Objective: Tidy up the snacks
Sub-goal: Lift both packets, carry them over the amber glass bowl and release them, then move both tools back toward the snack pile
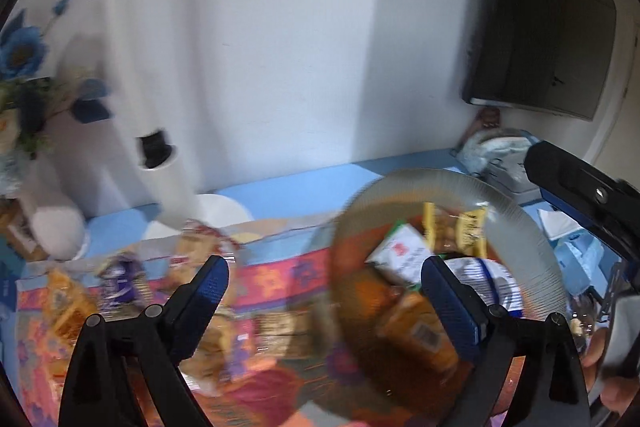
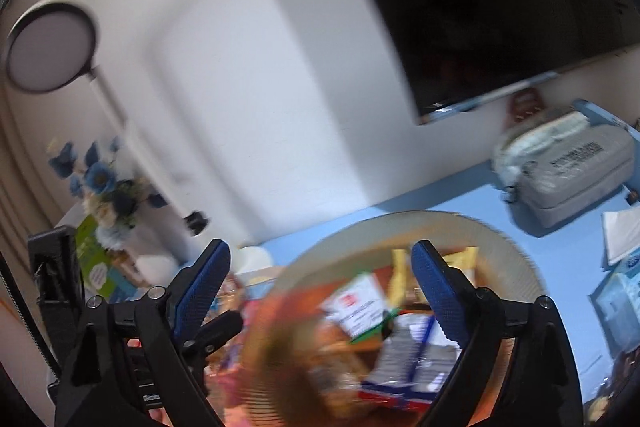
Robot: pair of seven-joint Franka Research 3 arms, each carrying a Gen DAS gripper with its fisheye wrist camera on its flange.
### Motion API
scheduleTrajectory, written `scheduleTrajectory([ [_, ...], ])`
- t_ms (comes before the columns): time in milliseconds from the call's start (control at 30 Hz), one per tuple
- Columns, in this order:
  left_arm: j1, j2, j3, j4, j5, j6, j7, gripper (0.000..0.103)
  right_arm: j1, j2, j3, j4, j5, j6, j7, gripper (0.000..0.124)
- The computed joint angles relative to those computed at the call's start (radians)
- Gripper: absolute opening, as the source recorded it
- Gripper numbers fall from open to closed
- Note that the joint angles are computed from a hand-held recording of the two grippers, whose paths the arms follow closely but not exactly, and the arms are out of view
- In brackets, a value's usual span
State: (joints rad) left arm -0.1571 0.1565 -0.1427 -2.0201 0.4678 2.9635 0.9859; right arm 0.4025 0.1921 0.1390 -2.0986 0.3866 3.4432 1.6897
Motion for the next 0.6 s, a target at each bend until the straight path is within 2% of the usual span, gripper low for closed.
scheduleTrajectory([
  [67,-0.005,-0.039,0.038,-0.035,0.07,0.001,-0.063,0.096,0.056,0.015,-0.021,0.032,0.022,-0.011,-0.037,0.096],
  [200,0.033,-0.11,0.053,-0.094,0.162,-0.028,-0.142,0.096,0.18,0.056,-0.083,0.107,0.076,-0.051,-0.122,0.096],
  [333,0.099,-0.178,0.056,-0.149,0.398,-0.044,-0.335,0.096,0.278,0.106,-0.137,0.188,0.082,-0.113,-0.15,0.096],
  [400,0.138,-0.206,0.054,-0.174,0.454,-0.056,-0.392,0.097,0.292,0.133,-0.131,0.227,0.061,-0.143,-0.142,0.096],
  [467,0.177,-0.232,0.06,-0.207,0.454,-0.04,-0.404,0.097,0.254,0.158,-0.069,0.259,0.033,-0.167,-0.136,0.096],
  [600,0.262,-0.273,0.069,-0.264,0.466,-0.031,-0.429,0.097,0.244,0.209,-0.022,0.319,-0.014,-0.196,-0.116,0.096],
])
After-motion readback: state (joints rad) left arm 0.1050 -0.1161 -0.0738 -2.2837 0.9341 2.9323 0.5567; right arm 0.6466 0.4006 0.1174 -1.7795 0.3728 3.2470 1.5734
